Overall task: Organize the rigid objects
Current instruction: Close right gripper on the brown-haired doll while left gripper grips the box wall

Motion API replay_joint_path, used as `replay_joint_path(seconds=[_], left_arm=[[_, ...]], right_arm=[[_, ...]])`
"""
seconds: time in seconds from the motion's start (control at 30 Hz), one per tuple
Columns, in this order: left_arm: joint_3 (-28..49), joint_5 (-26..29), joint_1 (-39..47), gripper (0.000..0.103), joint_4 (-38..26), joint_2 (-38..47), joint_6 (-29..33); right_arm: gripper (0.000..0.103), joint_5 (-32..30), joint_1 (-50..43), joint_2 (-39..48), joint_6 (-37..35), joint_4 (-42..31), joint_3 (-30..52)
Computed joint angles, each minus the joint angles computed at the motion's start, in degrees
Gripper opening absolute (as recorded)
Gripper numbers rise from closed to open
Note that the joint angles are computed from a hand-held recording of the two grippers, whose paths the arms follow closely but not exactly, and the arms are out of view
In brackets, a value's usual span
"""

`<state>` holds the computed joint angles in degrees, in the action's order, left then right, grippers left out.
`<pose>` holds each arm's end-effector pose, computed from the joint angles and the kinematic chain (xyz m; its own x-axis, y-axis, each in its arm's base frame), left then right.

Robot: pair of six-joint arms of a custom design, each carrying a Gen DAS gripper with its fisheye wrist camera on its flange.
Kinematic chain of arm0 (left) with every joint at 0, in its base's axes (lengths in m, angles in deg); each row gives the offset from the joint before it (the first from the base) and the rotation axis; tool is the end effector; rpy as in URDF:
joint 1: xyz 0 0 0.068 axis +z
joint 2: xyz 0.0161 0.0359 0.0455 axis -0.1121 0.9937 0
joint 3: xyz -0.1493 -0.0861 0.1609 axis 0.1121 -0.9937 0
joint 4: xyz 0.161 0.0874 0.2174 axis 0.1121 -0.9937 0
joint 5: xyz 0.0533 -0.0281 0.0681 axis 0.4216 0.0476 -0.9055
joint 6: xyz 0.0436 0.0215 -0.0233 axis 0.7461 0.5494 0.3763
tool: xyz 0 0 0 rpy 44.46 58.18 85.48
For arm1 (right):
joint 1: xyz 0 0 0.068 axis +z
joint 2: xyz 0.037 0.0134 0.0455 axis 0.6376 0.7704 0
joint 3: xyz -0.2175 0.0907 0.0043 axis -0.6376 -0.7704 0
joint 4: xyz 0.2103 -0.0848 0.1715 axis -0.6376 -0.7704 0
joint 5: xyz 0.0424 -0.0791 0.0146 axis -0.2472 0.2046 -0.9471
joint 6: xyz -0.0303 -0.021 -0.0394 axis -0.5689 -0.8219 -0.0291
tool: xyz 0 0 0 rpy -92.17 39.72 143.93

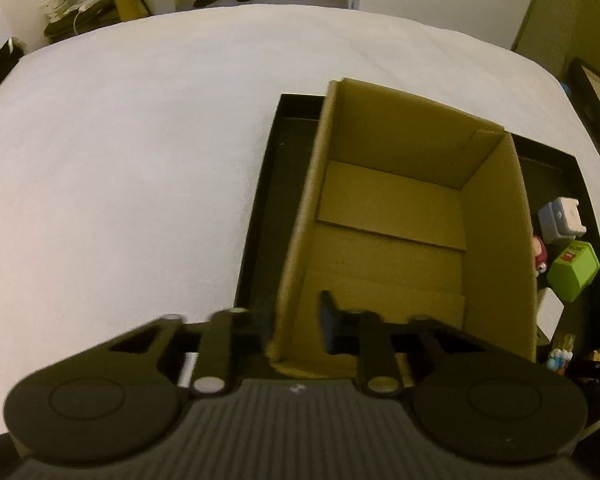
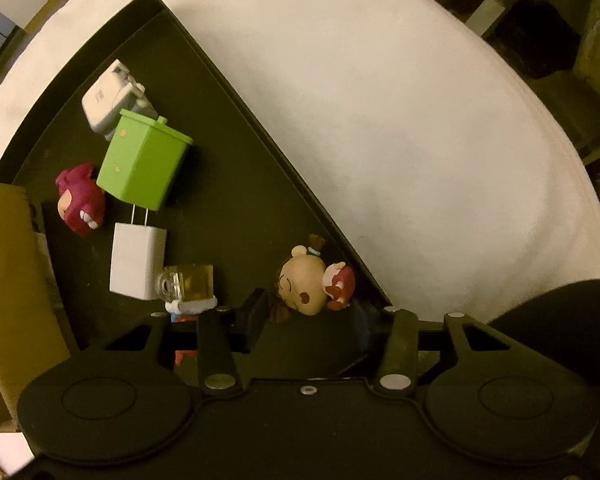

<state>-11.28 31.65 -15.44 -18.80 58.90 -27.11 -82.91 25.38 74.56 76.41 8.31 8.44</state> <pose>0.3813 -0.0630 0.1476 -0.8487 0.2855 -0.4451 0.3178 0.9481 0.0022 0.2264 -0.0587 0.0971 -0.4905 0.8509 -0.1880 0.8438 0.5177 0.1414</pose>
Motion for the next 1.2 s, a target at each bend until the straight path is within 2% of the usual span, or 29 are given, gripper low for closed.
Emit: replay_joint_path(seconds=[0.1, 0.13, 0.17, 0.27, 0.3, 0.4, 0.5, 0.57, 0.63, 0.67, 0.83, 0.97, 1.1, 1.2], left_arm=[[-0.65, 1.60, 0.85, 0.009, 0.06, -0.47, 0.31], [-1.38, 1.82, 0.91, 0.009, 0.40, -1.04, 0.60], [-2.14, 2.00, 0.93, 0.009, 0.78, -1.59, 0.92], [-4.02, 2.48, 0.99, 0.009, 1.58, -2.97, 1.66], [-4.64, 2.47, 0.92, 0.008, 1.88, -3.45, 1.92], [-5.50, 2.97, 0.99, 0.009, 2.15, -4.20, 1.90], [-7.26, 3.84, 1.49, 0.009, 2.17, -5.96, 2.56], [-7.49, 4.52, 1.84, 0.009, 2.18, -6.16, 2.96], [-7.66, 4.97, 2.21, 0.009, 2.34, -6.37, 2.86], [-7.76, 5.25, 2.37, 0.009, 2.29, -6.54, 2.66], [-7.95, 5.92, 2.38, 0.009, 2.44, -7.20, 1.97], [-8.07, 7.22, 3.43, 0.009, 2.22, -7.31, 1.54], [-8.21, 7.82, 3.81, 0.009, 2.41, -7.39, 1.02], [-8.30, 7.98, 3.76, 0.009, 2.95, -7.40, 0.45]], right_arm=[[0.042, 1.15, 1.59, -3.36, 0.62, -0.34, -1.14], [0.035, 0.99, 1.81, -4.09, 0.65, -0.46, -1.32], [0.034, 1.02, 2.24, -5.12, 0.72, -0.84, -1.45], [0.009, 1.16, 4.11, -8.45, 1.01, -1.30, -2.37], [0.006, 1.47, 4.93, -9.45, 1.14, -1.44, -2.72], [0.006, 2.23, 6.47, -10.25, 2.10, -1.01, -2.97], [0.013, -0.40, 3.69, -11.50, 1.85, -1.20, -3.92], [0.025, -2.20, 1.74, -12.65, 2.25, -0.53, -5.11], [0.051, -2.09, 1.24, -12.19, 3.11, -0.60, -5.07], [0.054, -2.08, 1.14, -12.05, 3.66, -0.38, -5.19], [0.061, -3.94, 0.01, -10.73, 3.65, 2.82, -6.15], [0.060, -4.80, -0.36, -6.06, 3.32, 6.04, -5.21], [0.047, -4.27, 0.07, -1.49, 3.04, 6.81, -3.12], [0.044, -3.55, 0.88, 0.70, 1.31, 5.70, -0.94]])
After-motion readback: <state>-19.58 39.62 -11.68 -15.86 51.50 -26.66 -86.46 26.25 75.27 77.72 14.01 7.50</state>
